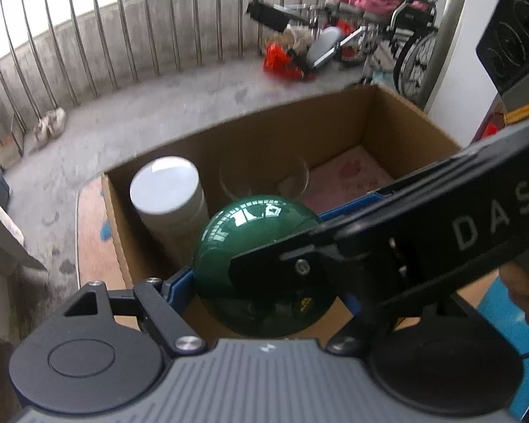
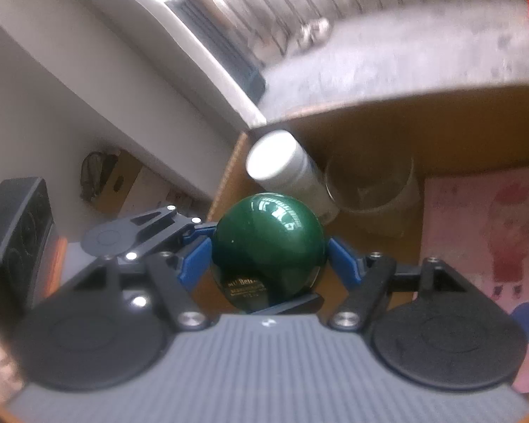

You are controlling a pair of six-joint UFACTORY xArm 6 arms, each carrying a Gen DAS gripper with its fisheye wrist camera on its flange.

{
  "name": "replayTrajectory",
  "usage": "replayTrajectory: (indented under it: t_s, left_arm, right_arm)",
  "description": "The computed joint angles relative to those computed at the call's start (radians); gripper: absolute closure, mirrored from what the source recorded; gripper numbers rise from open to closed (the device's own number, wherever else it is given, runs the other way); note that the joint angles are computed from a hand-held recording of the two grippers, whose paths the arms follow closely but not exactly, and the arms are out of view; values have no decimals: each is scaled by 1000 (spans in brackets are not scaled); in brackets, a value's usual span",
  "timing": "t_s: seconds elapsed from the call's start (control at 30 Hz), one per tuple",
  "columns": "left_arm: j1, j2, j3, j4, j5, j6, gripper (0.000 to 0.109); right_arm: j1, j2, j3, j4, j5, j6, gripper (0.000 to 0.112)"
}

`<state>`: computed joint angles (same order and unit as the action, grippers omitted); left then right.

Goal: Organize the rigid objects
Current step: 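Carry the green bottle over the cardboard box with the right gripper while the left gripper holds its top, then lower the green bottle into the box beside the pill bottle and open both grippers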

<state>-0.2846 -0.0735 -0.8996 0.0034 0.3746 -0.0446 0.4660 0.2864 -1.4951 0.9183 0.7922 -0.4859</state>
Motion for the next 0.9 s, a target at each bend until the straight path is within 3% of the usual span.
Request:
replayTrajectory:
  t_s: [0.27, 0.63, 0.9]
  left_arm:
    - [-11, 49, -73, 96, 109, -7, 26]
    - [-27, 106, -164, 188, 254, 12, 26]
    - [-37, 91, -155, 240, 278, -9, 25]
  right_arm:
    - [-37, 119, -123, 1, 135, 75, 39]
    - [-52, 182, -166, 6, 187, 133, 39]
    - [-64, 213, -195, 28, 218, 162, 39]
